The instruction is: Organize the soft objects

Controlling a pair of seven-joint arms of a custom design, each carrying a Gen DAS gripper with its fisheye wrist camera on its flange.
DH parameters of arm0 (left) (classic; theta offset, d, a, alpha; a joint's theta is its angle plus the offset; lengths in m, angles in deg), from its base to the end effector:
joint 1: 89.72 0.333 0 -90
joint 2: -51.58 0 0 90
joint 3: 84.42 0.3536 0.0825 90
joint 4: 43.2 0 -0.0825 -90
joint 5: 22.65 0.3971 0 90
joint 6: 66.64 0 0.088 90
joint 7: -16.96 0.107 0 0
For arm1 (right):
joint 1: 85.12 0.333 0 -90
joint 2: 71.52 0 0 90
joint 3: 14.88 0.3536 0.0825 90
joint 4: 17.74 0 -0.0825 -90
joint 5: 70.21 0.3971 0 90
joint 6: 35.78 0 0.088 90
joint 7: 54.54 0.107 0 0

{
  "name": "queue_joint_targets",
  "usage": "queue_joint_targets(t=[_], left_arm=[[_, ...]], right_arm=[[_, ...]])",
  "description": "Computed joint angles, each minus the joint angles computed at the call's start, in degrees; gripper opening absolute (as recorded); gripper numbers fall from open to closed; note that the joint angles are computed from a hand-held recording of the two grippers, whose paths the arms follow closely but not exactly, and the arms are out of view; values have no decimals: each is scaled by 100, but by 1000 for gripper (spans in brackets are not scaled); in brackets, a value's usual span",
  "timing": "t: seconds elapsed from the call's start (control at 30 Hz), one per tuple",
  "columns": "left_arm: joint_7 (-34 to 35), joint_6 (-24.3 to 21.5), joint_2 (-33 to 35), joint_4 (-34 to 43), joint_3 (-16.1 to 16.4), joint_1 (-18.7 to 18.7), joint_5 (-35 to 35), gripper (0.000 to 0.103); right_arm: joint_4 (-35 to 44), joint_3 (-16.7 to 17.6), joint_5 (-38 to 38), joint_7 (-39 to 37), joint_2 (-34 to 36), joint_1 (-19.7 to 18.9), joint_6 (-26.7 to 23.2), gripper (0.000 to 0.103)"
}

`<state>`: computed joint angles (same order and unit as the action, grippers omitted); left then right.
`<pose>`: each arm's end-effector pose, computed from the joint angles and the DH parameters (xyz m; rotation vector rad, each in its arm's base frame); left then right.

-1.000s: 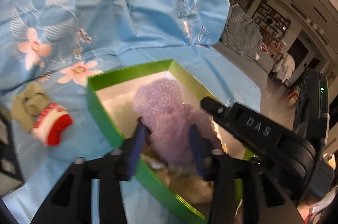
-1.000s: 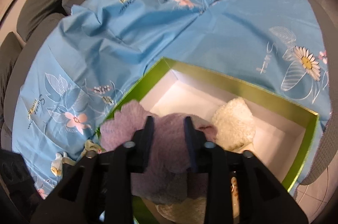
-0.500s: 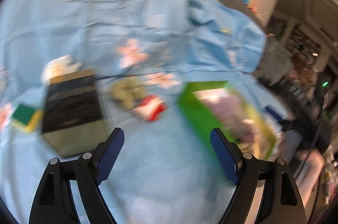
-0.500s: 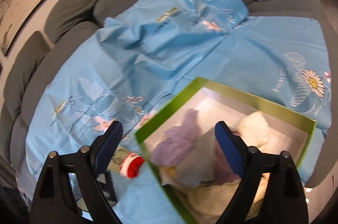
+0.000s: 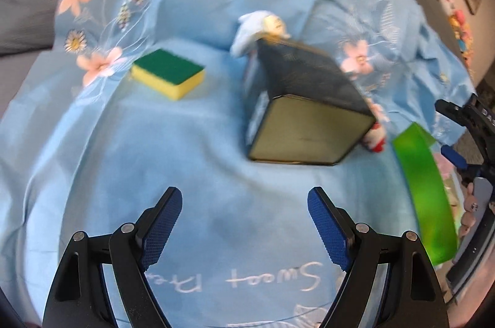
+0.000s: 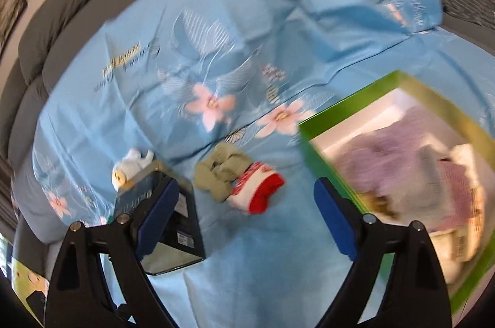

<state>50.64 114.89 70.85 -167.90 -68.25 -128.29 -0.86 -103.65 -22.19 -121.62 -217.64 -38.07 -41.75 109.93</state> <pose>0.5603 -0.2781 0.3366 -2.0931 1.7797 -0.8812 0.6073 0.4802 0.4009 -1.1688 2.0839 -0.5813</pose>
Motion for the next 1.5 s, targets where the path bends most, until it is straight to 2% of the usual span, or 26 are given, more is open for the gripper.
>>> queue_joint_targets(t=[0.07, 0.17, 0.2, 0.27, 0.4, 0.43, 0.47, 0.5, 0.57, 0.63, 0.7, 0.8, 0.87, 0.93, 1.0, 1.07, 1.17, 1.23, 1.27, 1.33, 1.43, 1.5], left_arm=[[-120, -32, 5, -14, 200, -159, 44, 84], [-656, -154, 27, -27, 975, -873, 414, 84], [-694, -212, 23, -19, 1002, -900, 473, 84], [-764, -296, 0, 0, 908, -790, 628, 84], [-935, -454, -18, 46, 716, -585, 871, 84], [-953, -507, -19, 69, 642, -512, 922, 84], [-981, -589, -20, 95, 588, -459, 989, 84], [-1044, -636, -20, 114, 553, -420, 1061, 84], [-1088, -599, -43, 108, 368, -227, 1123, 84], [-879, -362, -73, 44, -169, 302, 937, 84], [-903, -275, -89, 20, -327, 461, 950, 84], [-1283, -503, -101, 89, 1, 154, 1341, 84], [-1510, -583, -124, 103, 22, 159, 1559, 84], [-1800, -402, -131, 66, 44, 208, 1759, 84], [-1848, -209, -140, 28, -156, 448, 1785, 84], [-1741, -105, -155, -14, -321, 620, 1675, 84], [-1555, -116, -170, -54, -442, 730, 1432, 84], [-1470, -111, -176, -86, -498, 794, 1255, 84], [-1446, -83, -177, -108, -498, 807, 1173, 84], [-1368, -47, -189, -155, -502, 815, 1002, 84], [-1194, -71, -209, -204, -564, 865, 716, 84], [-1094, -85, -216, -215, -551, 845, 611, 84]], right_arm=[[341, 6, 171, -38, 297, -22, -201, 87], [894, 177, 784, -472, 801, -250, -378, 87], [1042, 231, 1017, -697, 935, -326, -387, 84], [1416, 294, 1422, -1134, 1251, -423, -536, 82], [2297, 181, 2100, -1909, 1850, -383, -1384, 77], [2317, 209, 2141, -1957, 1901, -430, -1299, 77], [2219, 180, 2206, -1959, 1907, -457, -1007, 77], [2230, 68, 2197, -1940, 1944, -393, -951, 77], [2403, -103, 2103, -2091, 2062, -268, -1042, 66], [2351, -50, 2140, -2316, 2083, -328, -645, 38], [2495, -109, 2210, -2453, 2157, -257, -771, 38], [2487, -154, 2226, -2587, 2107, -160, -884, 35], [2053, -145, 2236, -2468, 1809, -120, -597, 34], [1518, -158, 2163, -2303, 1442, -42, -217, 34], [1089, -131, 2049, -2300, 1134, 28, 34, 35], [732, 33, 2083, -2440, 854, 29, 119, 35], [-87, 261, 2178, -2473, 448, -72, 1046, 35], [-339, 481, 2426, -2754, 401, -189, 1415, 35], [-379, 650, 2632, -2983, 415, -265, 1442, 35], [-267, 970, 3012, -3520, 528, -425, 1374, 35], [139, 1818, 3659, -4723, 926, -923, 1534, 35], [504, 2231, 3955, -5361, 1231, -1116, 1489, 36]])
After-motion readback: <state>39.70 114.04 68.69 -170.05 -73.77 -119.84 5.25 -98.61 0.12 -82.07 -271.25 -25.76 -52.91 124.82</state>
